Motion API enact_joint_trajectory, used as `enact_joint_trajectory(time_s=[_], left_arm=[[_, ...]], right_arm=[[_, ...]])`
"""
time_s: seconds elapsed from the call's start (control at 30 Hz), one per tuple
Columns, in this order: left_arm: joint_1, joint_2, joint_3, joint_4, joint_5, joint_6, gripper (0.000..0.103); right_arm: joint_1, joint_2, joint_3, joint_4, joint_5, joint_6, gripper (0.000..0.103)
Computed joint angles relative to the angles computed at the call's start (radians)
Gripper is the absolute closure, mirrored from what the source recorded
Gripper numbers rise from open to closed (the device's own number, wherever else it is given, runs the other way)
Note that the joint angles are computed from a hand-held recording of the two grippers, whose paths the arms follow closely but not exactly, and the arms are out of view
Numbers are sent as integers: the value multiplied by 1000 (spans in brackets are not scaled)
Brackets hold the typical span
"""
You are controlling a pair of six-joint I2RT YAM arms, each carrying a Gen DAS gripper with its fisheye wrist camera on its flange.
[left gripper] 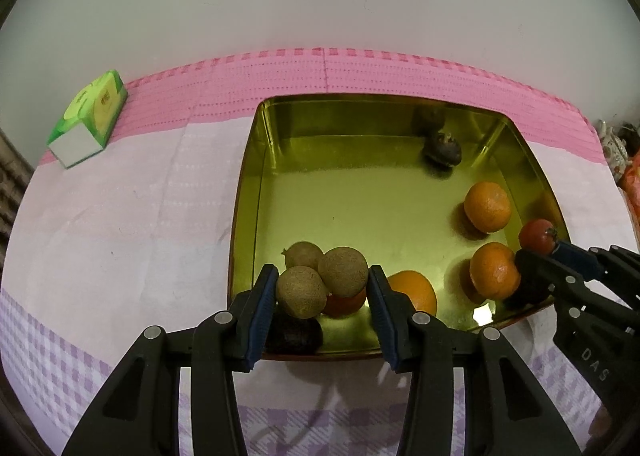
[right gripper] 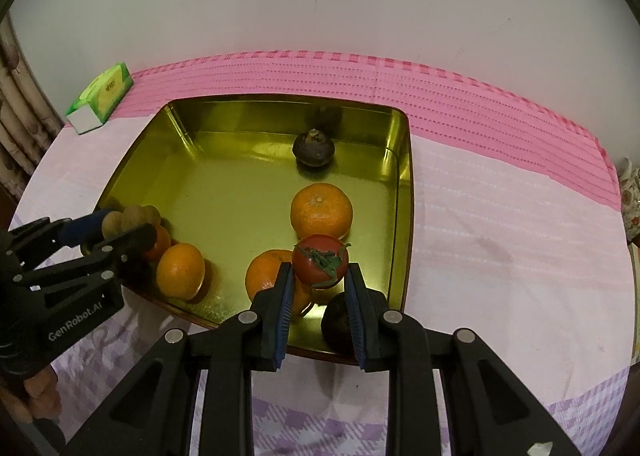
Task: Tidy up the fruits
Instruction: 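Open right tool to drop tomato in tin while left tool releases green fruits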
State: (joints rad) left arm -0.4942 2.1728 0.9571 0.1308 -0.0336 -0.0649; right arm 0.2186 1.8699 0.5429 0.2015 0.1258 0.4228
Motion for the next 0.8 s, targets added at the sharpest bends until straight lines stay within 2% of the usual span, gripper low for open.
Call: enact_joint_trajectory(time_s=[0.8], left_arm=[[-4,2,14,-21,-7,-12,57]], right_arm=[[29,-15,0,-7,10,28,79]])
